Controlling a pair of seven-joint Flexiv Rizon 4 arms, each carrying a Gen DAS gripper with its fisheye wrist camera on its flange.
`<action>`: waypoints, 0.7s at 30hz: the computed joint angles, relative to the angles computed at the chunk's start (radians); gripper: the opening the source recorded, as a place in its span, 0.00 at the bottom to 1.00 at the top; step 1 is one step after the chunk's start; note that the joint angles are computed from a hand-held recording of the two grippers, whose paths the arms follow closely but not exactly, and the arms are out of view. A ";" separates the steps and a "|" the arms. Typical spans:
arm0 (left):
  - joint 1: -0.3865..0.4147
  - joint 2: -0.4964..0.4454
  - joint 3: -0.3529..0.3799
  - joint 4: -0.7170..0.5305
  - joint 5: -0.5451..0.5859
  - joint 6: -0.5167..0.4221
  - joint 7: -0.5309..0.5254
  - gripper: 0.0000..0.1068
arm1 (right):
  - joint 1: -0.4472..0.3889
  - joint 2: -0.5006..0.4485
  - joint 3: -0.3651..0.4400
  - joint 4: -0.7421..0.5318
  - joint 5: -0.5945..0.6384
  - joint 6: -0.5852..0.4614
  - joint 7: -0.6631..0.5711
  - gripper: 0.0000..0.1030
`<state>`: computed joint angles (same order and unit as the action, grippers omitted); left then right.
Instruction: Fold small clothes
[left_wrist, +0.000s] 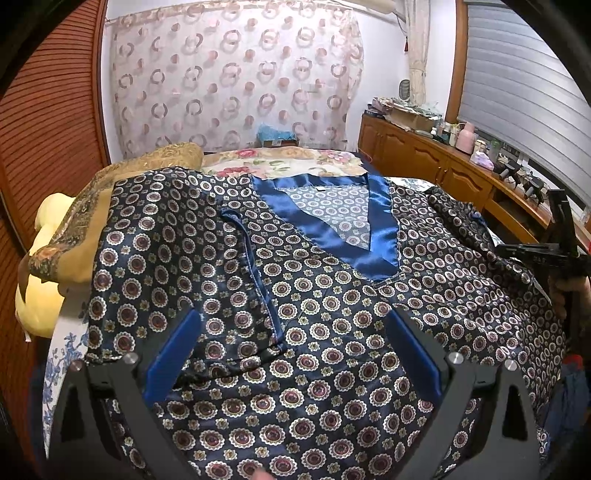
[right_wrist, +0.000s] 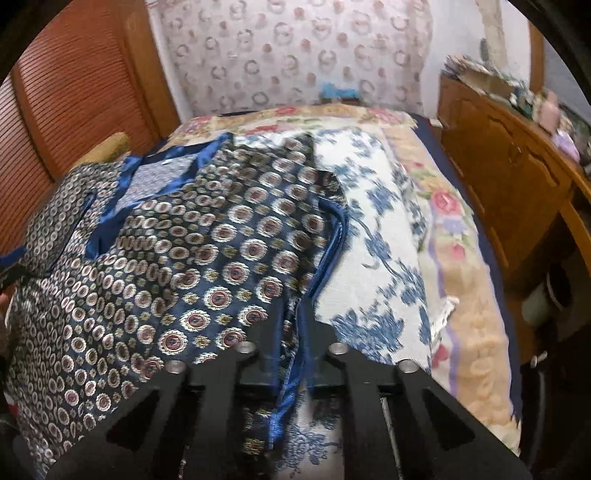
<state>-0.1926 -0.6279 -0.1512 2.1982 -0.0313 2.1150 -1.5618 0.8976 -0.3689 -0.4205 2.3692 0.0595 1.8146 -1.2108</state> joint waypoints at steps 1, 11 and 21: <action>-0.001 0.000 0.001 0.001 -0.001 0.001 0.000 0.94 | 0.028 0.001 -0.027 0.005 0.005 0.012 -0.004 0.02; 0.014 0.008 0.003 0.017 0.005 0.015 -0.016 0.94 | 0.136 0.025 -0.061 -0.051 0.061 0.038 -0.097 0.02; 0.026 0.020 0.011 0.031 0.011 0.027 -0.025 0.94 | -0.003 0.017 0.121 -0.115 -0.046 0.010 -0.057 0.36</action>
